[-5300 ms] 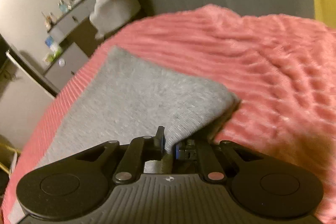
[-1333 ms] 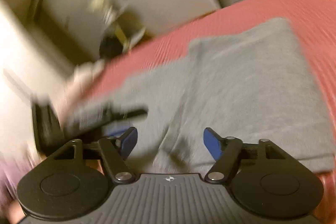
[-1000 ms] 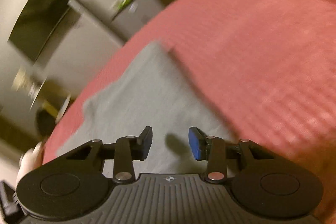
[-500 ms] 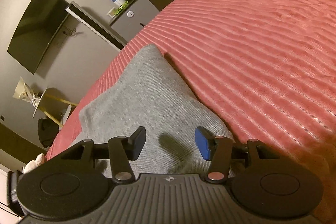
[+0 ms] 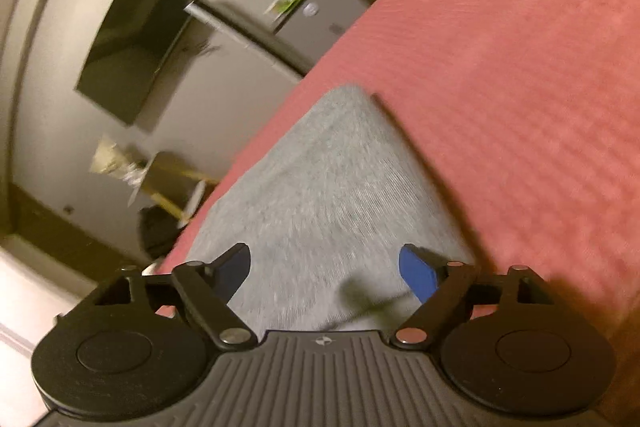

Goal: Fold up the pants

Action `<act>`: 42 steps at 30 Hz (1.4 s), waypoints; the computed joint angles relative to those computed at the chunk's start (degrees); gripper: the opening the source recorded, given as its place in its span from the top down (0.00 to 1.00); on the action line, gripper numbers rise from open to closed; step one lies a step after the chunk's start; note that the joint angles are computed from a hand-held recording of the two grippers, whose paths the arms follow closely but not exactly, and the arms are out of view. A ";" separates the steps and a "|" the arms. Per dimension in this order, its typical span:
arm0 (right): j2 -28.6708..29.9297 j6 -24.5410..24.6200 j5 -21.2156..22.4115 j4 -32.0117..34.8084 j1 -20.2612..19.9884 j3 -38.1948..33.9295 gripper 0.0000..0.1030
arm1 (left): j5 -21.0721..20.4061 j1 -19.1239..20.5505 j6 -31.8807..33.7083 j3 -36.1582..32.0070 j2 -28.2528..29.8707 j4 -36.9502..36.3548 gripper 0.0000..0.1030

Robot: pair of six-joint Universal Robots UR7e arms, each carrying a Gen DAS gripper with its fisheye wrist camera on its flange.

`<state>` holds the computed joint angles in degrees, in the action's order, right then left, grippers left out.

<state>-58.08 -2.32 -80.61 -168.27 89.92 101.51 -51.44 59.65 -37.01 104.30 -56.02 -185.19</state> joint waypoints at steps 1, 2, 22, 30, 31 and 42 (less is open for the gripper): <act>0.04 0.48 1.07 1.62 -0.03 -0.12 0.16 | 3.40 -0.69 0.01 0.17 -0.25 2.21 0.84; 0.32 1.43 1.63 3.24 0.03 -0.35 0.16 | 5.37 -1.12 0.17 0.24 -0.35 4.10 0.84; 0.14 5.34 -6.75 -0.61 1.65 1.50 0.19 | 3.88 -0.08 2.46 0.72 0.02 6.42 0.47; 0.00 13.36 -8.04 -4.73 0.26 2.30 0.46 | 5.15 0.01 0.73 2.34 -1.10 8.05 0.42; 0.58 13.29 -8.20 -4.78 0.44 1.82 0.46 | 4.75 0.16 0.74 2.48 -1.15 7.77 0.40; 3.86 9.96 -15.98 -4.99 3.16 -0.98 0.87 | 7.72 -1.02 4.21 4.93 -0.98 -0.49 0.86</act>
